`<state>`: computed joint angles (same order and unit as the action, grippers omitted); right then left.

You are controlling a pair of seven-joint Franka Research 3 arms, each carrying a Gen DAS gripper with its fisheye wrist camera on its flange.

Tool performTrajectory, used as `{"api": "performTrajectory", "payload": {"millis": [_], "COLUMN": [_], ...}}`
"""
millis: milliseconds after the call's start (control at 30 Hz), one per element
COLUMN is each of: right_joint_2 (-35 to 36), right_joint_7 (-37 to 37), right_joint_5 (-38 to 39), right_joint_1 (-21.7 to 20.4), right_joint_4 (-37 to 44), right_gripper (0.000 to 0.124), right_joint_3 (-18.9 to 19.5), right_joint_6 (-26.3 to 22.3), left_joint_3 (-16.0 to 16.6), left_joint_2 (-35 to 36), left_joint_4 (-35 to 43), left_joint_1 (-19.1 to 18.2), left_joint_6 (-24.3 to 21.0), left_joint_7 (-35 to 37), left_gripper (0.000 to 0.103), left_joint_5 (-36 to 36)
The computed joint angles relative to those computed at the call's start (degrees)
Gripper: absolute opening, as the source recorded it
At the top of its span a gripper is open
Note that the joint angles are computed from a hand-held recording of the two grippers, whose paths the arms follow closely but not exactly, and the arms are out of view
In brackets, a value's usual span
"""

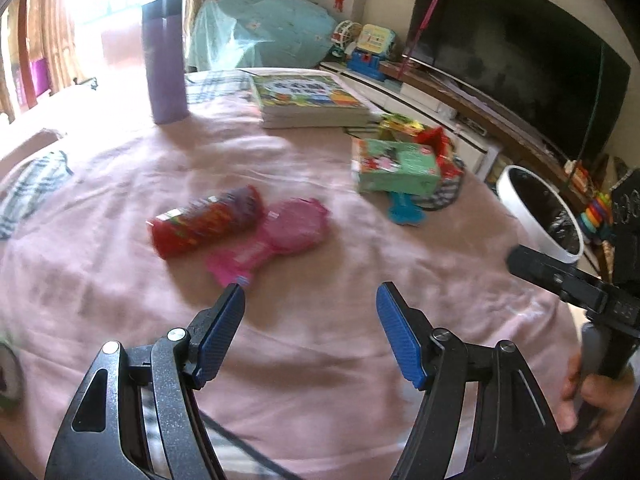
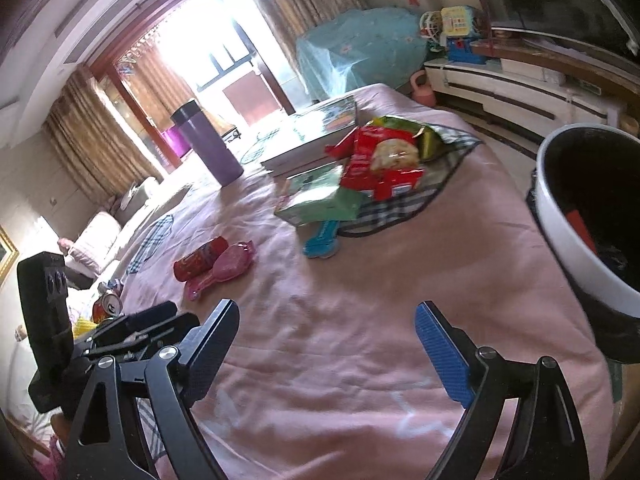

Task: Collect trash
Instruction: 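Move both open tools back over the table, then grasp the red candy tube with the left tool while the right tool grasps the red chip bag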

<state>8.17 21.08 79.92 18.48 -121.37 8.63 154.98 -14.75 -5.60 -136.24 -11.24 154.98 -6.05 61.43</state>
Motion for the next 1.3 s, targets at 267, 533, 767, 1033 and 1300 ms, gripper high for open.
{"api": "performTrajectory", "payload": {"millis": [267,533,767,1033,1300], "right_joint_2": [-0.1,0.7,5.1,14.3,21.3], "right_joint_7": [0.3,1.9,3.9,14.5,24.4], "right_joint_5": [0.6,-0.8,-4.7,-13.1,-25.8], "right_joint_1": [-0.2,-0.7,-1.1,-2.6,-3.5], "right_joint_4": [-0.5,0.6,6.9,19.3,26.7], "right_gripper": [0.091,0.091,0.09,0.09,0.026], "right_joint_3": [-0.1,-0.5,0.2,2.0,3.7], "right_joint_6": [-0.1,-0.1,0.3,1.7,1.1], "left_joint_3": [3.5,5.0,3.9,3.4,3.3], "left_joint_2": [0.5,5.2,7.5,10.0,4.8], "left_joint_4": [-1.1,0.8,2.9,4.9,3.8], "left_joint_1": [4.7,5.8,2.6,-2.5,-3.0], "left_joint_6": [1.7,5.7,7.7,14.3,6.2], "left_joint_7": [3.3,9.7,13.3,13.5,3.6], "left_gripper": [0.07,0.07,0.069,0.069,0.069], "left_joint_5": [-1.1,-6.3,-8.6,-8.5,-1.0]}}
